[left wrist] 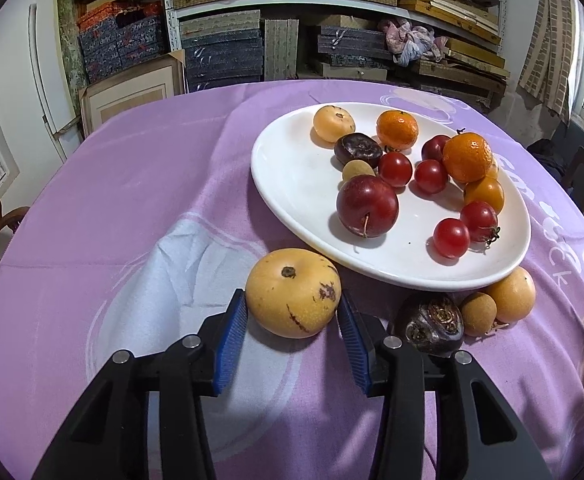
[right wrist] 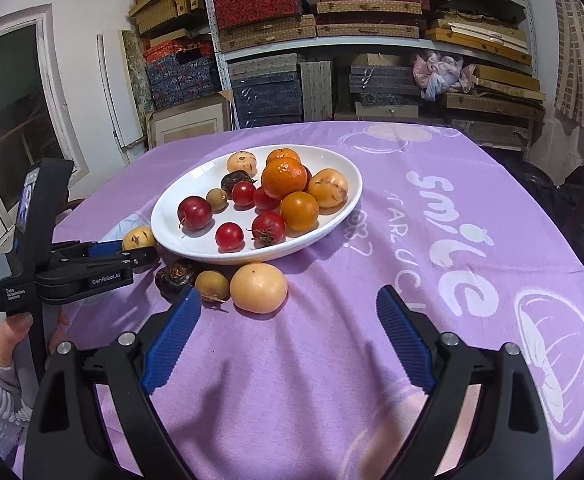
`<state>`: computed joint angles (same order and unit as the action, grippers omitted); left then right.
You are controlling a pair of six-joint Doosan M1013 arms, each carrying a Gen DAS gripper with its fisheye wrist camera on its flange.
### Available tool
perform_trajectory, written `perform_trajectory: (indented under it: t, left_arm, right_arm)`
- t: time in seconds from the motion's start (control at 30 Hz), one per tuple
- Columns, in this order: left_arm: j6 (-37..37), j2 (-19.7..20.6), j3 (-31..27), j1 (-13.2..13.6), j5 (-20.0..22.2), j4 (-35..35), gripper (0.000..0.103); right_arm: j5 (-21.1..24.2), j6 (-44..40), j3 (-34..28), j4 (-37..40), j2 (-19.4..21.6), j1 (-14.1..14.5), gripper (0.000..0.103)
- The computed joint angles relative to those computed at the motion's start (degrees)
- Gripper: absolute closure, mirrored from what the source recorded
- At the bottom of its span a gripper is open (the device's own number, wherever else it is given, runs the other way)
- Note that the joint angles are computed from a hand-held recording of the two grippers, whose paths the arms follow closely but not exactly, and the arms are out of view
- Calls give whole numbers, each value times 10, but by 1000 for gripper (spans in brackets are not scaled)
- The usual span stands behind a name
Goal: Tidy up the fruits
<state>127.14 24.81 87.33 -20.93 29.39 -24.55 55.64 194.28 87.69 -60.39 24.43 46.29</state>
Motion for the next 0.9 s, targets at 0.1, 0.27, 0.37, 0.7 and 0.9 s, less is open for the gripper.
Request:
perform_trajectory:
  t: [0.1,0.27,0.37,0.7,0.9]
  left_arm:
    - [19,-12,11,6,-4,-23,57]
    - [35,-30,28,15,-3,-45,57]
    - [57,-36,35,19,4,-69,56]
    - [112,-44,44,25,20,-128,57]
    - [120,-44,45,23,19,-130,56]
  right_arm:
    - [-4,-18,-4,3,5,0,16]
    - [-18,-88,-23,40,15,-7,46]
    - [-38,-129,-30,77,17,-18,47]
    - [-55,-205,-50,142,28,-48,47]
    - [-61,-237,-59,170,40,-56,47]
